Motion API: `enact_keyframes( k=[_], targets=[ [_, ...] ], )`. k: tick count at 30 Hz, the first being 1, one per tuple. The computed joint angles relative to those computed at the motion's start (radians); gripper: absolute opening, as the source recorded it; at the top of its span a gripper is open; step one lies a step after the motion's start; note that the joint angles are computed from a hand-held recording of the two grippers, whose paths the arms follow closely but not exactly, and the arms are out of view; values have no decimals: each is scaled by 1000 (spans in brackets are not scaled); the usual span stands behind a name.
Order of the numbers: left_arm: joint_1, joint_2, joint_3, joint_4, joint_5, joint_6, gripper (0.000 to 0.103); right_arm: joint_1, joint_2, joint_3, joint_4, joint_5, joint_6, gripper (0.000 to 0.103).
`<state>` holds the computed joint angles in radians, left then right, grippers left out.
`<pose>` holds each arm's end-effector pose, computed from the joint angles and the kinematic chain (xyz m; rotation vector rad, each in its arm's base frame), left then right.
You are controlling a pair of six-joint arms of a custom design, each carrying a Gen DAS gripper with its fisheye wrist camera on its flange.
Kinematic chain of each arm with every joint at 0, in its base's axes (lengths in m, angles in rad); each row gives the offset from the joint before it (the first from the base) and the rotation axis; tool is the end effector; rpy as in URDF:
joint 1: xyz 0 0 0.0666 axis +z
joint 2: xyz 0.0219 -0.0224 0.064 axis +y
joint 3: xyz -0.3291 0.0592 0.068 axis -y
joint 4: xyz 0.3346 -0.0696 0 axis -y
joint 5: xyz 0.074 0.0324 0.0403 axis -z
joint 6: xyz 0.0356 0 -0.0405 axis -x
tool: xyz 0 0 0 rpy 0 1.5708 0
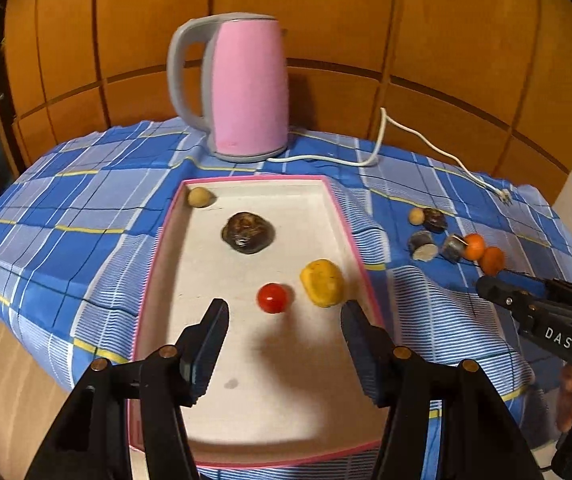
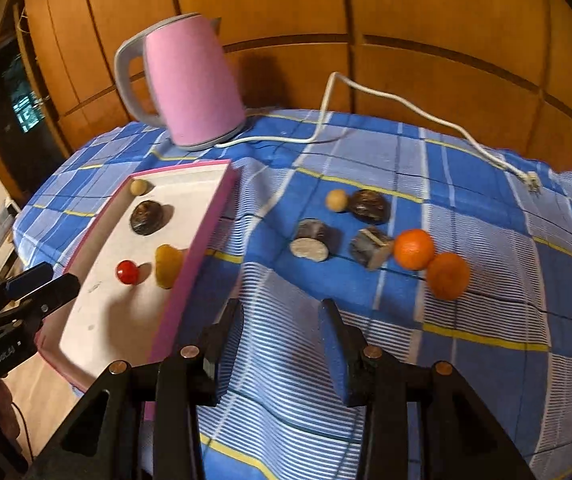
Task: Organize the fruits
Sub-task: 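Move the left tool to the dark cut pieces and grasp the cylinder slice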
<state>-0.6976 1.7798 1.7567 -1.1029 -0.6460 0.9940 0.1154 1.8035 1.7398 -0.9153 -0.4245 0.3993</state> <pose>0.4236 -0.3276 0.3382 -0.5279 2.3200 0.1250 0.5517 0.0783 0.3254 -0.7853 2.3464 0.4202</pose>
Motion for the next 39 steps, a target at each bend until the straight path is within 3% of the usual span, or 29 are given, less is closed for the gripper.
enact_keyframes(
  k=[18,25,30,35,39],
  targets=[
    [-10,112,175,25,62,-155,59,-117,21,15,51,58,-104,39],
    [2,175,272,23,125,-217,59,-130,13,1,67,57,-94,39],
    [14,229,352,8,182,-235,54,-146,15,3,77,61,-109,39],
    [35,295,453,-11,267,-266,37,-160,30,13,69,65,-119,39],
    [53,379,592,-61,325,-283,34,-167,36,16,68,62,-126,39]
  ],
)
